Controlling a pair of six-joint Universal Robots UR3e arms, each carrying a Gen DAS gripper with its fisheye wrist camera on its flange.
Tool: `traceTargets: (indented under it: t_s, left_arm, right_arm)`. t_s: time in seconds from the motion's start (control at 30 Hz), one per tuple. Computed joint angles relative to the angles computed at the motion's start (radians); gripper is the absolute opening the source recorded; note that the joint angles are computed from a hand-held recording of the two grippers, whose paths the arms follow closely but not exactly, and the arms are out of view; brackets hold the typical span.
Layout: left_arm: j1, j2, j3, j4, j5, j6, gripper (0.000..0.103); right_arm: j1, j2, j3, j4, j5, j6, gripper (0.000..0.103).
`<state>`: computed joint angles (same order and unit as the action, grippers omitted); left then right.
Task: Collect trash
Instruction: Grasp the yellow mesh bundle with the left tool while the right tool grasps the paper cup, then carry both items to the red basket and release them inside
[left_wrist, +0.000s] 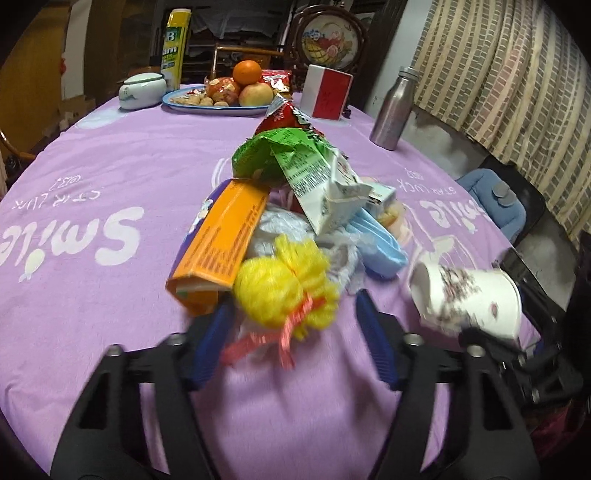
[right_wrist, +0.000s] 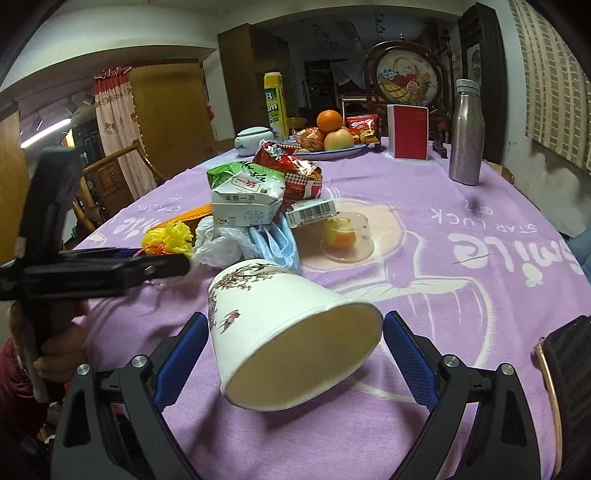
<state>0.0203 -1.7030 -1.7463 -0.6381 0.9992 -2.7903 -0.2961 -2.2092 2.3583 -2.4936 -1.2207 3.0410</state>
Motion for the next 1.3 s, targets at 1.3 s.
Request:
traceTargets:
  t_s: [1.3]
  left_arm:
    - [1.296, 0.538, -0.399, -0.664, -0.085, 0.848, 0.082]
  right_arm:
    - [0.84, 0.848, -0.909, -0.026, -0.158, 0.193, 0.093]
